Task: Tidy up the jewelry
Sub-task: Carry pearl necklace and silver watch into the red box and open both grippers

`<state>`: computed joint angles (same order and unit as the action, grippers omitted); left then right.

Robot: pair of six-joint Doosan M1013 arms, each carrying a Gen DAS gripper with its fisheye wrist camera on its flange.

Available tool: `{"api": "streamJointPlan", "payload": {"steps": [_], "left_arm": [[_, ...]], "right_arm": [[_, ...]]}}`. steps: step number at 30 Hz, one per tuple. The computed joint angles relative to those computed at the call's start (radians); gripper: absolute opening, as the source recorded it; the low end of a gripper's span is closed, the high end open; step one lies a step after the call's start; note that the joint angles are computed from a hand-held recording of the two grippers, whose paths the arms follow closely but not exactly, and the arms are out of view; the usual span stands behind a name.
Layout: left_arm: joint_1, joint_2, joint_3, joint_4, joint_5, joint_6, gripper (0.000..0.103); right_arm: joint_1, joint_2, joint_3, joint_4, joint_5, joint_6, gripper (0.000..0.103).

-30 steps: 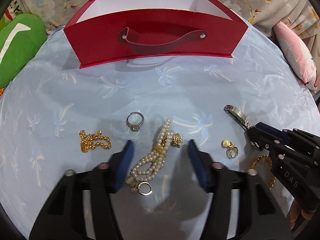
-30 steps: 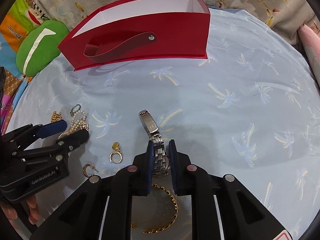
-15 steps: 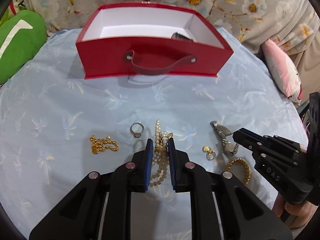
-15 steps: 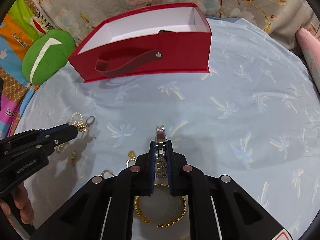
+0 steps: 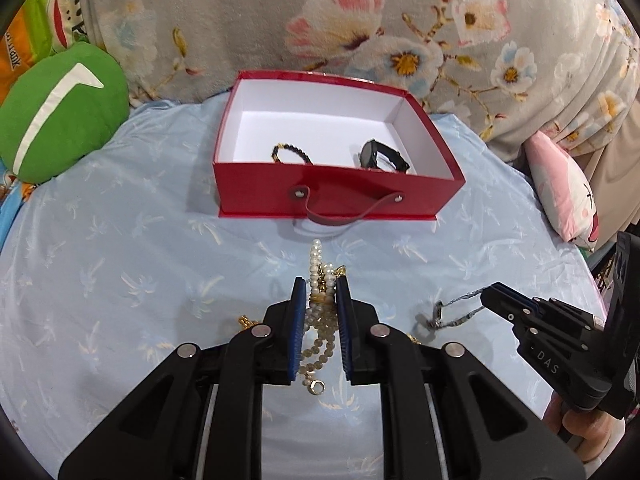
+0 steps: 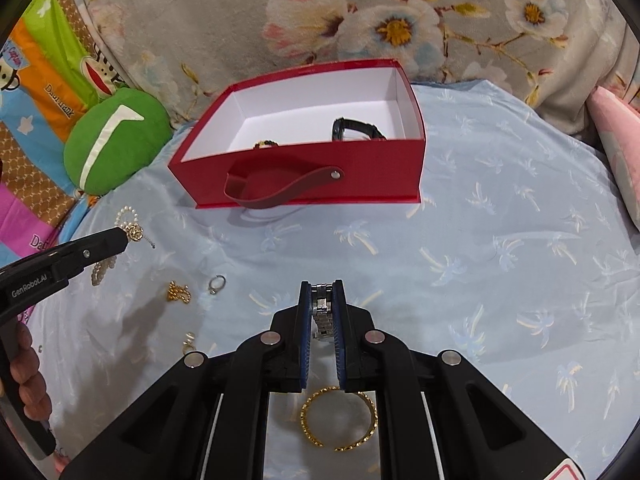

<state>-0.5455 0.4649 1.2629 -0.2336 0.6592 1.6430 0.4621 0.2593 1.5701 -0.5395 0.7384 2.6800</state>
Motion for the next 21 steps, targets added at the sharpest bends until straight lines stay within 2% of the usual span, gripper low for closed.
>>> {"api": "streamJointPlan", "payload": {"steps": [11, 21], "left_arm": [[0.01, -0.007, -0.046, 0.021, -0.029, 0.005, 0.014], [0.011, 0.019, -0.125, 0.058, -0.03, 0.01, 0.014]], "right_arm": [[0.002, -0.022, -0.047, -0.118, 0.003, 0.032, 0.009], [-0.009, -0.017, -0.117, -0.196, -0.008, 0.013, 0.009]]}}
